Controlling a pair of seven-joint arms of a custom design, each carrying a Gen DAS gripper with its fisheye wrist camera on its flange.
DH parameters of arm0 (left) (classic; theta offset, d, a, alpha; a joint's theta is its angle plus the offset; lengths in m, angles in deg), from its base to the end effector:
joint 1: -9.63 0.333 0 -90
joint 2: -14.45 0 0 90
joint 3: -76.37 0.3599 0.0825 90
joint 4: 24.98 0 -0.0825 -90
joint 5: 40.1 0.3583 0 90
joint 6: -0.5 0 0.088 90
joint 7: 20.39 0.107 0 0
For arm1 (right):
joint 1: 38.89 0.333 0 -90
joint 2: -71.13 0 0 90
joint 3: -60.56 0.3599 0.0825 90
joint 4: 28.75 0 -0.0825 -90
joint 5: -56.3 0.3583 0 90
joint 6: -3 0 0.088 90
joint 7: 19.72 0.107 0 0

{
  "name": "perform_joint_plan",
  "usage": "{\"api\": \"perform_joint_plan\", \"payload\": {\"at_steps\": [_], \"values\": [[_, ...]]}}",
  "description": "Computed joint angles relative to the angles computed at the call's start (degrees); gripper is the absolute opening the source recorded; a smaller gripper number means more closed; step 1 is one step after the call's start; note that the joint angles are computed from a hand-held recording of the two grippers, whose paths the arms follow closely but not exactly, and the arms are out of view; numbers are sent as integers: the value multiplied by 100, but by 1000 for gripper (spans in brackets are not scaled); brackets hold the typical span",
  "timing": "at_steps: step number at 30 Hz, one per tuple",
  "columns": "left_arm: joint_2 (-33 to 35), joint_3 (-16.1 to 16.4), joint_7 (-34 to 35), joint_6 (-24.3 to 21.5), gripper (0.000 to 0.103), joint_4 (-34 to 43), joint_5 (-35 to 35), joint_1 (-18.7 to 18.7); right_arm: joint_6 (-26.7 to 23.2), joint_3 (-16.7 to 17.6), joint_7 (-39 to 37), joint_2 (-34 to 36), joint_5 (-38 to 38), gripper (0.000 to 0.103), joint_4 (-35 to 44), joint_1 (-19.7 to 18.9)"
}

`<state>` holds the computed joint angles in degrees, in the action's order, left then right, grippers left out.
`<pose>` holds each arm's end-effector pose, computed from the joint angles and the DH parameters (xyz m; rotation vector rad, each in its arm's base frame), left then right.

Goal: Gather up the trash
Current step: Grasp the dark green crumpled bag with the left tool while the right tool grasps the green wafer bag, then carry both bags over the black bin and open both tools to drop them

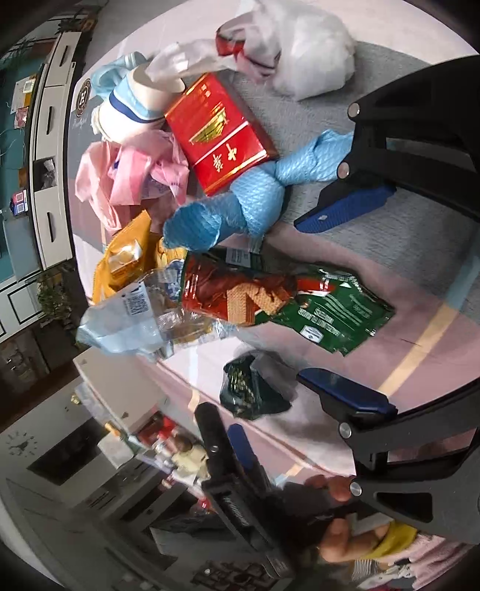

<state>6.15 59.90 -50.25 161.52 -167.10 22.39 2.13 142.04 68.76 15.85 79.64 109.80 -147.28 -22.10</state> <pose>0.3973 -0.2268 0.4342 -2.3990 1.1251 -0.8554 0.5254 0.2446 0.4425 -2.2196 1.0129 0.2398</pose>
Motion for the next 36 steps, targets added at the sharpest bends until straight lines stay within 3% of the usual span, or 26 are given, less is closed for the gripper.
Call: {"api": "perform_joint_plan", "payload": {"at_steps": [3,7,12,14,20,30,34,36], "values": [[179,35,92,46,95,62,-141,-36,159,42,11,10,18,71,-62,65],[348,87,463,-43,64,148,-467,-160,334,82,129,96,-108,59,-32,145],[320,107,518,-84,53,125,-550,-232,455,94,262,128,-376,28,-80,162],[263,104,496,-43,46,97,-486,-234,450,104,243,100,-333,22,-132,125],[-56,-16,386,156,43,-4,-220,-151,49,53,-208,-97,29,17,-206,-28],[-254,-331,-678,727,43,262,1171,145,-959,-403,-1181,-631,1263,17,-293,-342],[81,-317,-726,626,43,743,1550,-125,-599,-617,-1331,-747,1759,17,-312,-531],[382,-278,-599,598,43,1117,1649,-317,-134,-685,-1297,-777,1961,17,-334,-612]]}}
